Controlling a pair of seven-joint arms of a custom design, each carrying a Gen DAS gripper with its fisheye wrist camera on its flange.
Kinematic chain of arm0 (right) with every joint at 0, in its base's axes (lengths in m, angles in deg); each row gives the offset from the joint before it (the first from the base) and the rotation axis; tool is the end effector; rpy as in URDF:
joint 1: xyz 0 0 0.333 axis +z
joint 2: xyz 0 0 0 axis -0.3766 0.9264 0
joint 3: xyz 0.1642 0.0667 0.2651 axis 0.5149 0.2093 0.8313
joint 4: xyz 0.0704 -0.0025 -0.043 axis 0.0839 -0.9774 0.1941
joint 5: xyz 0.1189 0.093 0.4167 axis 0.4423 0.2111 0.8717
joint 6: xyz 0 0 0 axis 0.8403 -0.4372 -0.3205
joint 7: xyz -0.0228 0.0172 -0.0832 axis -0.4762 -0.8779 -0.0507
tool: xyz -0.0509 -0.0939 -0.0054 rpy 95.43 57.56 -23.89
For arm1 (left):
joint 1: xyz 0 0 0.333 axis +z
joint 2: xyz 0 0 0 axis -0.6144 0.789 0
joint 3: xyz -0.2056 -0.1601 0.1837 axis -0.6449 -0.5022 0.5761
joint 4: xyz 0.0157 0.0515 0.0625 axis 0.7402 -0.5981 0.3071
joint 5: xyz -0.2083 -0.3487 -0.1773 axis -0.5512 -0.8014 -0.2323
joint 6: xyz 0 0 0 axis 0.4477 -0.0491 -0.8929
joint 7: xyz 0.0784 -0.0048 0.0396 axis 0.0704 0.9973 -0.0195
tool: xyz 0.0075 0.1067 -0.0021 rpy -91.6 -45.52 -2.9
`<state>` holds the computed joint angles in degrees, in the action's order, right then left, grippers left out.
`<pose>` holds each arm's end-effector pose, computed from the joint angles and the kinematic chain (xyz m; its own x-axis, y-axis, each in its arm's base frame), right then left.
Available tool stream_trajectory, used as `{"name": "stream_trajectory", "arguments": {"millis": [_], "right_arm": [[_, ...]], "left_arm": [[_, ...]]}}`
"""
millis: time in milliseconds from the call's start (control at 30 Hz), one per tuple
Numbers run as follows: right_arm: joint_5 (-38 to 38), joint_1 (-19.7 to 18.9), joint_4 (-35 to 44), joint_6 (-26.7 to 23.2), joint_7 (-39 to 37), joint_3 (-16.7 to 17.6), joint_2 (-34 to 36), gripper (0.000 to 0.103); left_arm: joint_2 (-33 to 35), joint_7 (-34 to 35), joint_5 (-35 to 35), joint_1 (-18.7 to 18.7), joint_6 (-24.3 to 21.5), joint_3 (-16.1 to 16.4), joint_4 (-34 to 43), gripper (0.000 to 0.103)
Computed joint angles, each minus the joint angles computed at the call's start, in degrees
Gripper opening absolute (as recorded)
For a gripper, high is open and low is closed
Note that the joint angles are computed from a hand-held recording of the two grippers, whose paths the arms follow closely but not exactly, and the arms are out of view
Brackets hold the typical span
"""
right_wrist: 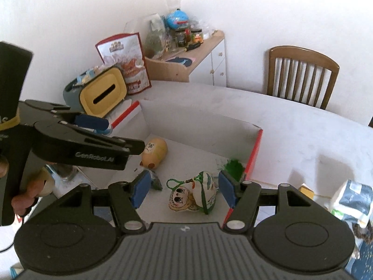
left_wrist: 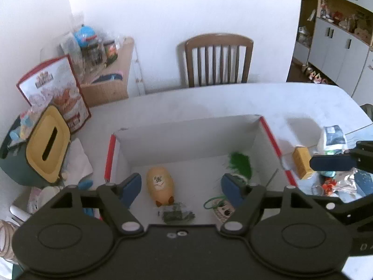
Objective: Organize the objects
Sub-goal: 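Open left tool releasing the egg toy while right tool releases the pouch in the box, then move both tools back to the table toward the foil packet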
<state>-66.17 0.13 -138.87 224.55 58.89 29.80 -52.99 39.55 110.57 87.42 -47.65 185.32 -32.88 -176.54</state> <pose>0.4571 0.2906 0.5387 0.3038 -0.9388 -0.1624 -0.7089 -0.1089 -0.6968 0.5317 -0.2088 0.5680 -0.3778 -0.9194 -0.1090 -0.6659 0.3516 -0.6580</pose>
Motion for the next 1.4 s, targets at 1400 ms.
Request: {"name": "stream_trajectory", "arguments": {"millis": [1400], "right_arm": [[6.9,-1.7,-30.4,-1.9,-5.0,-6.7,-40.7,0.086]], "left_arm": [[-9.0,-15.1,3.8,-7.5,2.5,-7.1,-8.2,0.103]]}}
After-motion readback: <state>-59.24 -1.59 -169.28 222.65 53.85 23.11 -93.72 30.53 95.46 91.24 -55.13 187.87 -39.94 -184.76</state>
